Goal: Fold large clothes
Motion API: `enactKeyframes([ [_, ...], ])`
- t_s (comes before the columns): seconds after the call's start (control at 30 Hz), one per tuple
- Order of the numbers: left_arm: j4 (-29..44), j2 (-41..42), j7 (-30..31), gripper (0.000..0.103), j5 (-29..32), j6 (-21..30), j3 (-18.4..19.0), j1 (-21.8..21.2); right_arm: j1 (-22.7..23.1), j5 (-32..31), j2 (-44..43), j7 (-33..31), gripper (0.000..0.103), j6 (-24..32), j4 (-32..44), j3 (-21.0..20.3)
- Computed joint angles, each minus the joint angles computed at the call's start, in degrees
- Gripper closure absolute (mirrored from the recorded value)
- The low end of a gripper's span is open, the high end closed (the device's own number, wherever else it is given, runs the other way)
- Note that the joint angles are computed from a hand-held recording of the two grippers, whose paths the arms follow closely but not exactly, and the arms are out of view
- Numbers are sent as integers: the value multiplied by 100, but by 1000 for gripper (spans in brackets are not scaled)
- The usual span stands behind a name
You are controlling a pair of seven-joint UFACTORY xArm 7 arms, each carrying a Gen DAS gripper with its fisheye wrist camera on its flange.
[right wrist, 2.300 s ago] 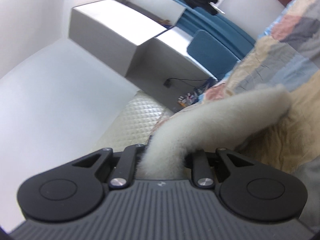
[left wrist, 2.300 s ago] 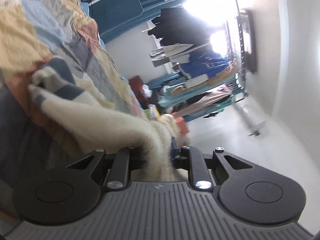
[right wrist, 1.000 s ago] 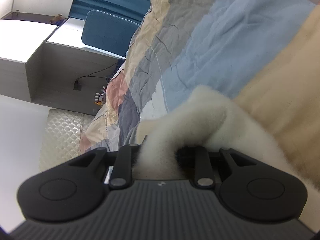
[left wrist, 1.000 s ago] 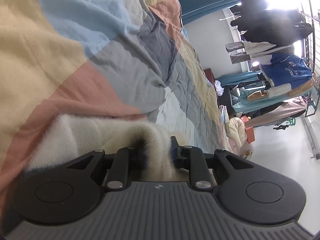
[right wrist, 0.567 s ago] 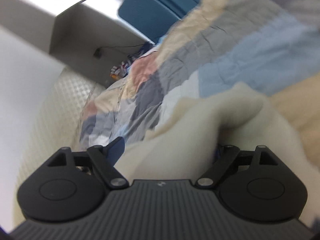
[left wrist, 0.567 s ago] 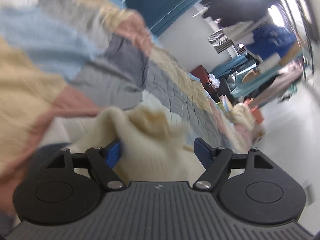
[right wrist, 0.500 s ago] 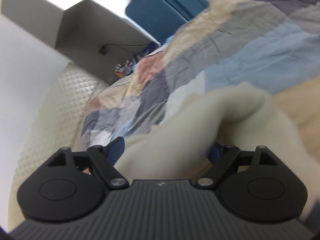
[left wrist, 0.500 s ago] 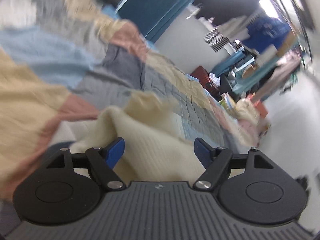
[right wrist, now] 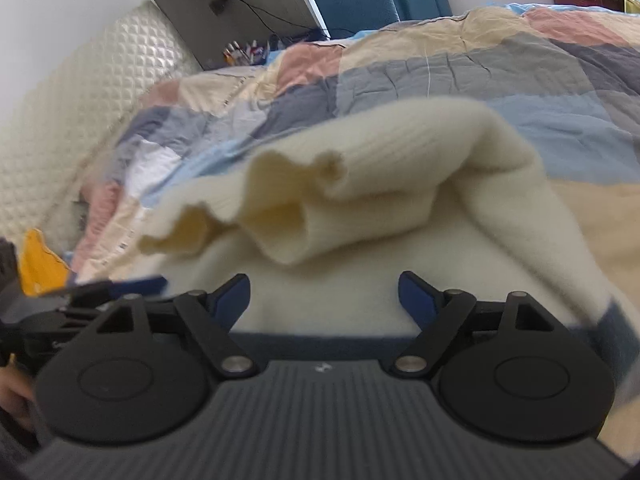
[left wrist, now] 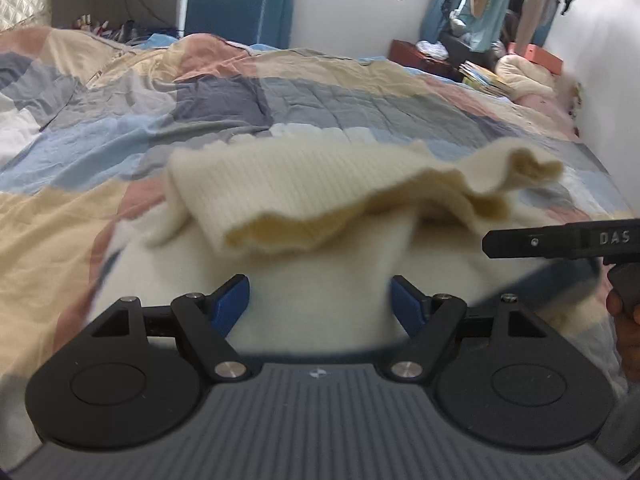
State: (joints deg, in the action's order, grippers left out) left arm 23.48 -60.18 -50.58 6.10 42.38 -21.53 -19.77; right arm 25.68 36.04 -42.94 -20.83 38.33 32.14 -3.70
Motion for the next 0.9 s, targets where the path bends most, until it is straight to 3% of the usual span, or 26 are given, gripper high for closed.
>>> enactKeyframes([
  [0.17,41,825,18,21,168,-891,182,481,-44,-95,836,12,39,-589,323,151],
  [0.3,-81,1289,-117,19,187,-1790,347,809,-18,-19,1402,-11,39,-1279,487,180],
  [0.4,-65,1463,-420,20,435,-2381,33,1388,313,427,1680,-424,39,-1865,520,-50],
  [0.47,-27,1432,-565,20,738,-2558,-209,1834,577,838,1841,-785,39,-2110,590,-241],
  [0.53,-19,1497,-599,20,815,-2680,-142,2022,767,1220,1995,-1155,39,-2303,666,-365],
  [0.77,-269,1653,-646,20,574,-2927,400,2154,1272,3228,2392,-2876,39,-2801,1059,-715],
  [0.9,-263,1385,-557,20,728,-2619,194,2374,1153,4036,2370,-3380,38,-2660,1217,-772],
])
